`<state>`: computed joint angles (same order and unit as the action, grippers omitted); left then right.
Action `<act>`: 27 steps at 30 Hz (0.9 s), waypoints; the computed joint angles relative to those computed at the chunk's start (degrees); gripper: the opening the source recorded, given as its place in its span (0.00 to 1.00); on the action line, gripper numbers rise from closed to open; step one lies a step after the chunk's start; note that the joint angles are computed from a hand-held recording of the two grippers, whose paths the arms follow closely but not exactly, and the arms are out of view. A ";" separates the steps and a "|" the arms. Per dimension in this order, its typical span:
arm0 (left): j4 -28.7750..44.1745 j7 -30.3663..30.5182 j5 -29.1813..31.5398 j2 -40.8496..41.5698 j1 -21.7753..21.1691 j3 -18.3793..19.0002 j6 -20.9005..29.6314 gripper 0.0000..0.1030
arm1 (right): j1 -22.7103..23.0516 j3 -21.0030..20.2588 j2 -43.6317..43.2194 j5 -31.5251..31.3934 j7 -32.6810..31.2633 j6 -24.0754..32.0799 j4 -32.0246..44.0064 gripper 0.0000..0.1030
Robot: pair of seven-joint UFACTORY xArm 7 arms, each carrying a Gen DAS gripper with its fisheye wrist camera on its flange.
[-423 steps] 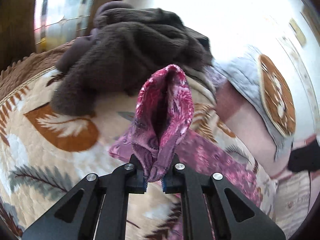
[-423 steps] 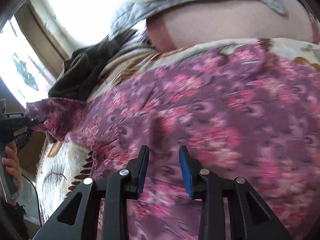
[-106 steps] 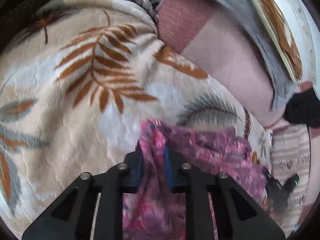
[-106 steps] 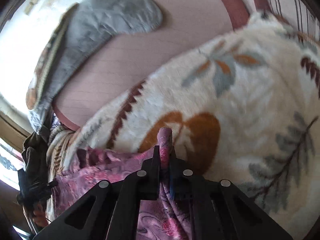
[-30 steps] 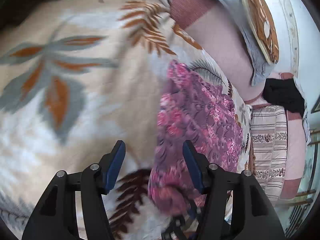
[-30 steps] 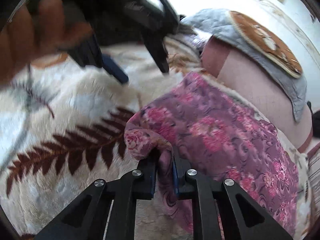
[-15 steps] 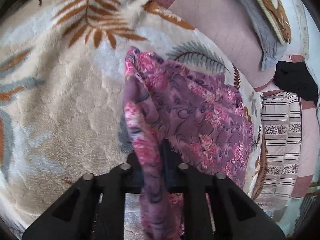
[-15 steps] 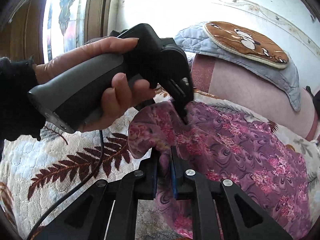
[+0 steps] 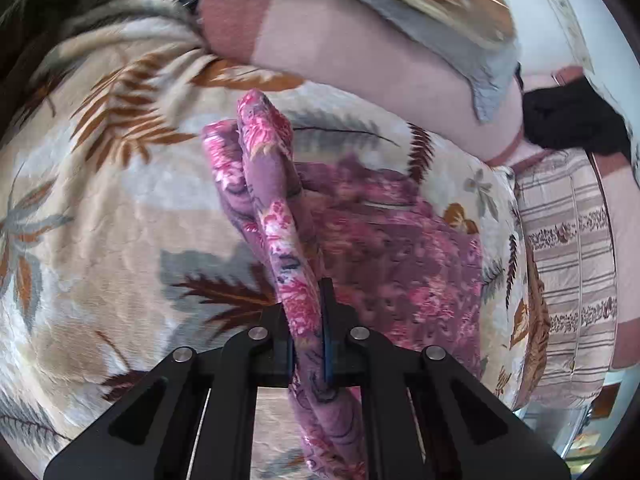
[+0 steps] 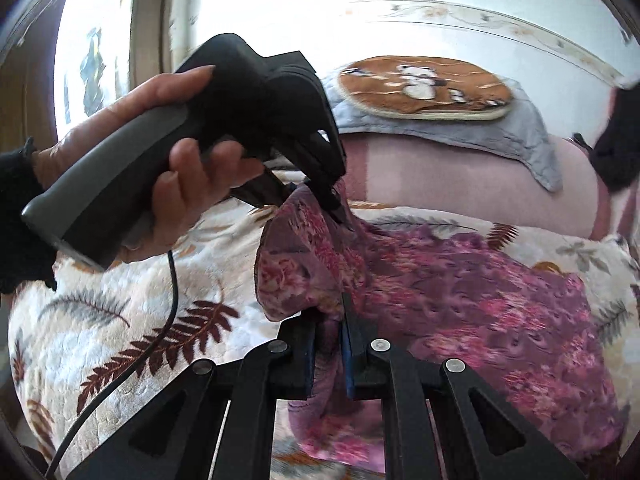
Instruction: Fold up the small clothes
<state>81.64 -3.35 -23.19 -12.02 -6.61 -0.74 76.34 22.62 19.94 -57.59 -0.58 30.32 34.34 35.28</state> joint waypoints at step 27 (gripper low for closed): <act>23.54 -19.78 19.73 20.30 -20.66 -13.00 0.06 0.06 | -17.08 -25.83 -32.04 16.03 6.85 12.26 -17.40 0.08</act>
